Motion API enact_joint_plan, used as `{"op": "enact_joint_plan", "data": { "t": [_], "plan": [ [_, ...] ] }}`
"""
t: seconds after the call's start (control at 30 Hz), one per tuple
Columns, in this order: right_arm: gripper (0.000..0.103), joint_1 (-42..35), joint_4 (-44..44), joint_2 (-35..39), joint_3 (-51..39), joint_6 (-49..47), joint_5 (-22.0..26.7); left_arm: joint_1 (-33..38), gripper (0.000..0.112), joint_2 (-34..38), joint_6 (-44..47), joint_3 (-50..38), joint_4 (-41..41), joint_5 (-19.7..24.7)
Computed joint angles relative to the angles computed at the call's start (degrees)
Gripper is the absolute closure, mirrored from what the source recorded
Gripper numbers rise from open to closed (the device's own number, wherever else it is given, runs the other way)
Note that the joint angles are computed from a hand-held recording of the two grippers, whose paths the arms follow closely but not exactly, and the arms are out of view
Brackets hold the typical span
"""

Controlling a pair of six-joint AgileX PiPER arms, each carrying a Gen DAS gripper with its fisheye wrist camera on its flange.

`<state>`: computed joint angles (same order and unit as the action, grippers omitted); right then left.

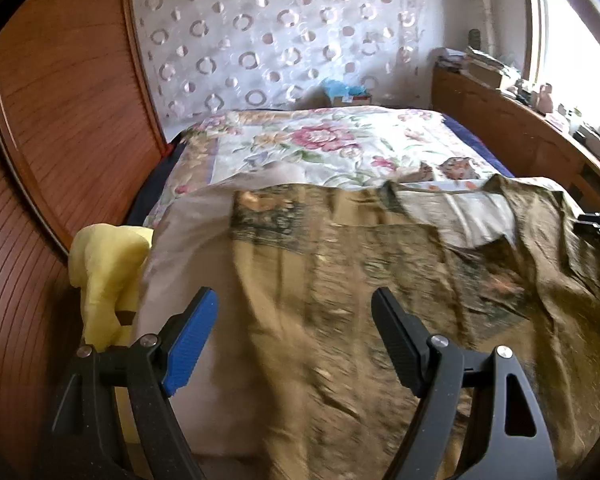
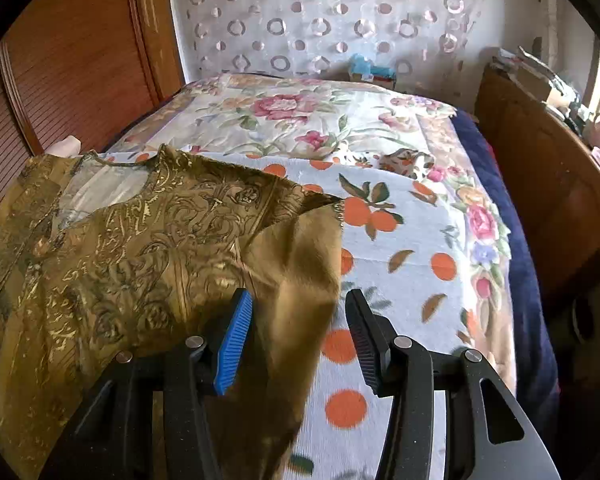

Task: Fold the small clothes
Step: 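Lay the folded side flat and open the right tool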

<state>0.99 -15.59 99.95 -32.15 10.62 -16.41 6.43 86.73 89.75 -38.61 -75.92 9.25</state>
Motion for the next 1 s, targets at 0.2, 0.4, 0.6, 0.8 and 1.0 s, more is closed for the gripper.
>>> {"op": "enact_joint_plan", "data": {
  "t": [0.2, 0.4, 0.6, 0.8, 1.0],
  "plan": [
    [0.052, -0.6, 1.3, 0.8, 0.8, -2.7, -3.2, 1.5, 0.032, 5.7, -10.7, -5.8, 11.7, 0.2],
    [0.051, -0.6, 2.3, 1.6, 1.0, -3.6, -4.1, 2.8, 0.049, 11.1, -22.2, -13.1, 23.2, 4.7],
    [0.049, -0.7, 1.7, 1.5, 1.0, -3.4, -3.9, 3.7, 0.056, 15.5, -28.4, -19.1, 27.8, 9.4],
    [0.047, -1.0, 0.8, 1.7, 0.9, -2.8, -4.1, 3.0, 0.068, 15.8, -29.2, -20.2, 28.0, 10.4],
    [0.046, -0.9, 1.3, 1.9, 0.9, -3.2, -4.3, 2.1, 0.102, 13.2, -24.0, -17.7, 23.4, 9.8]
  ]
}}
